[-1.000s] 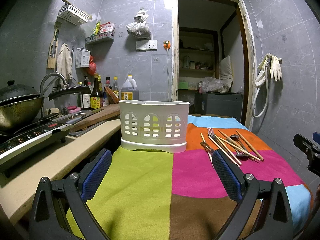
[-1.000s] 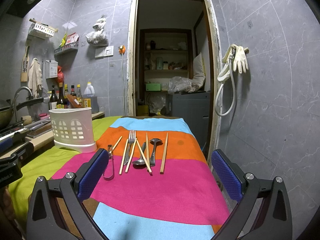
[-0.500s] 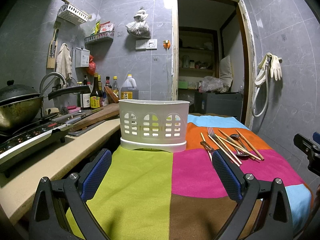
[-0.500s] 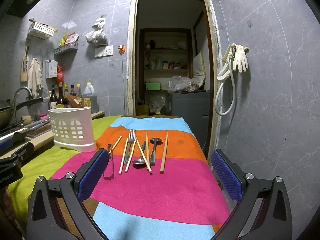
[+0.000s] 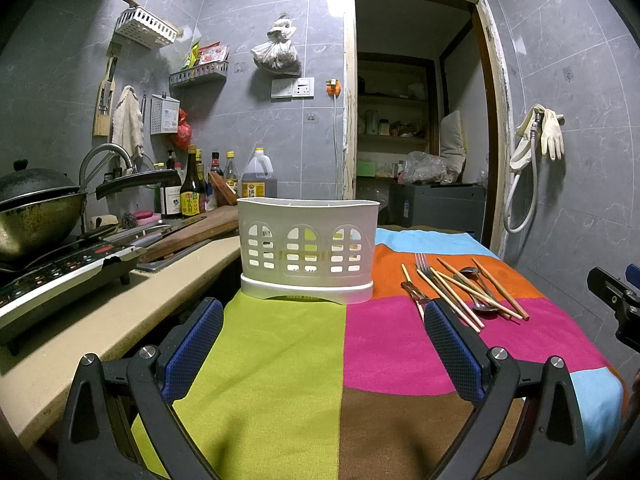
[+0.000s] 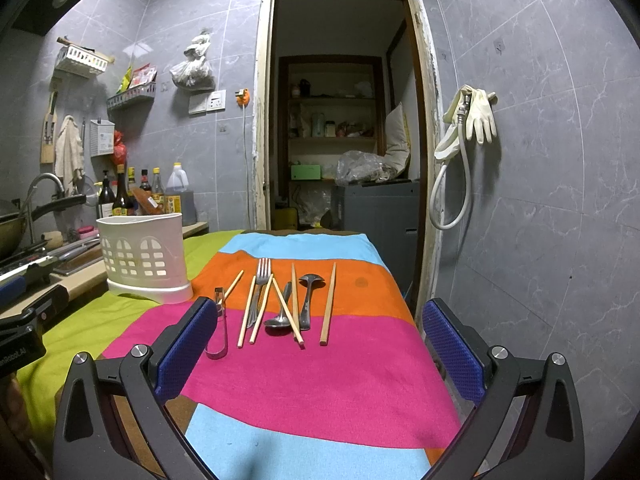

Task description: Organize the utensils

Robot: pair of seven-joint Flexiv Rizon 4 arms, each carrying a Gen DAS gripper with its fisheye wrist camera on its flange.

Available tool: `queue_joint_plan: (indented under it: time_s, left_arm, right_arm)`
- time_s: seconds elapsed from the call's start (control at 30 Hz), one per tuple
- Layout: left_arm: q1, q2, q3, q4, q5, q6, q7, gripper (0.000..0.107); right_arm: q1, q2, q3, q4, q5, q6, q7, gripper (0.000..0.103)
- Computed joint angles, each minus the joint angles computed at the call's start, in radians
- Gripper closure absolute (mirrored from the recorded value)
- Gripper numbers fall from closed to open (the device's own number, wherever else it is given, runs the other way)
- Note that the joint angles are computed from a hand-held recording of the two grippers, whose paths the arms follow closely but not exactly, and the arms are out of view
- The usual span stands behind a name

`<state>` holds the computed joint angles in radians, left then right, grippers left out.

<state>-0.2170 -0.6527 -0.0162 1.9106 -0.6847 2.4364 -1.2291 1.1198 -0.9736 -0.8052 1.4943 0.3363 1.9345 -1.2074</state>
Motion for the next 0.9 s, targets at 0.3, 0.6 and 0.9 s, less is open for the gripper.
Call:
queue_joint_plan:
  time_s: [0.3,0.6,0.9]
  left_arm:
    - [0.000,-0.001,0.000,-0.001,0.001,-0.001,0.000,0.008]
    - [-0.001,-0.001,0.001,-0.001,-0.002,-0.002,0.002,0.008]
    - [-0.002,-0.009,0.000,-0.007,-0.004,0.000,0.002,0.008]
  right_arm:
    - [-0.001,-0.001,0.000,-0.002,-0.001,-0.001,0.002,0.000]
    - [-0.005,-0.003,0.001,-0.006,-0.005,-0.004,0.005,0.000]
    - [-0.011,-0.003,0.002,-0.010,-0.015,-0.006,0.006,0.000]
